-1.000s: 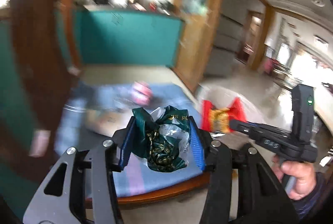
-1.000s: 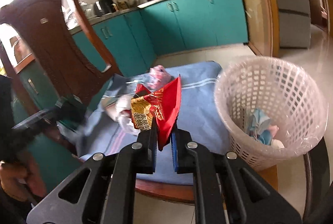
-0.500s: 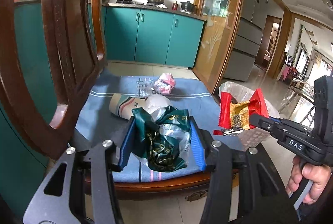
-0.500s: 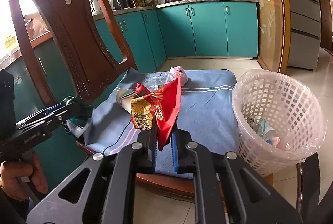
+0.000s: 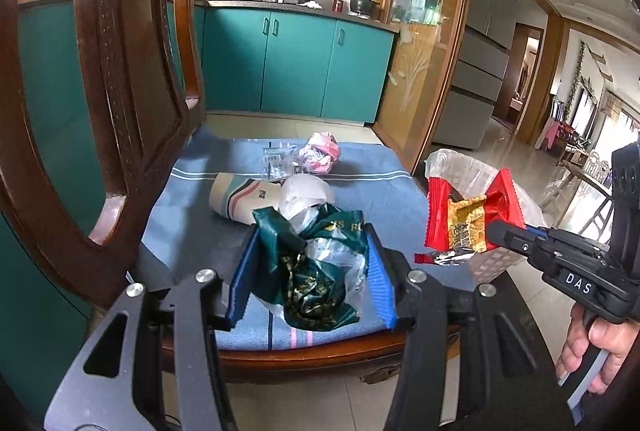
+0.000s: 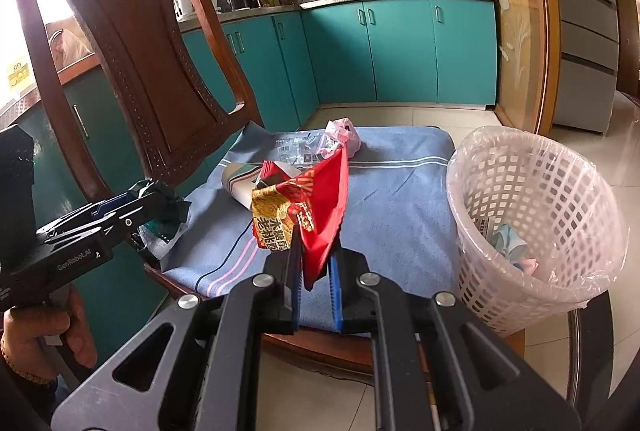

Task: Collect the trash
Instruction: 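Lift the red snack bag with the right tool while the left tool lifts the green bag, then lower the red snack bag into the wastebasket and open the right tool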

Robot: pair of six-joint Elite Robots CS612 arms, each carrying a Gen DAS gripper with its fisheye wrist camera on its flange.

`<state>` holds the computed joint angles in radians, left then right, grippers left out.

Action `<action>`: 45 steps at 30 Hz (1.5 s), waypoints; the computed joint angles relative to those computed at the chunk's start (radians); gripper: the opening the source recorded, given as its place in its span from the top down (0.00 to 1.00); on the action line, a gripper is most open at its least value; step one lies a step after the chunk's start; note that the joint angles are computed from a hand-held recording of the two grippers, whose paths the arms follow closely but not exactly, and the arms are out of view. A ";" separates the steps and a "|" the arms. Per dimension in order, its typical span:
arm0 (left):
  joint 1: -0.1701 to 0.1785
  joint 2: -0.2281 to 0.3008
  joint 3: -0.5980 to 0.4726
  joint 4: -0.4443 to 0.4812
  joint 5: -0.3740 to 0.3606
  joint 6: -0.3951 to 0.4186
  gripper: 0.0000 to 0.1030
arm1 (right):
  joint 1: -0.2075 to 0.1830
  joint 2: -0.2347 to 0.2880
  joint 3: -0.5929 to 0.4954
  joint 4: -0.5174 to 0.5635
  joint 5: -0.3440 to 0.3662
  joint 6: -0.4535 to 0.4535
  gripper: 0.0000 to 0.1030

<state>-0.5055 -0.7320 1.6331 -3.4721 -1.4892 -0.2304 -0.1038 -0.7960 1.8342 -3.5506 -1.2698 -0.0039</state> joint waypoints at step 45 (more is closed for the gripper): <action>-0.003 0.011 -0.012 0.025 -0.021 0.038 0.49 | -0.130 0.017 -0.033 -0.107 -0.167 0.339 0.33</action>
<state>-0.5082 -0.7209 1.6212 -3.4472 -1.5103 -0.1924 -0.2343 -0.7793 1.8015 -3.6572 -1.4363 0.3350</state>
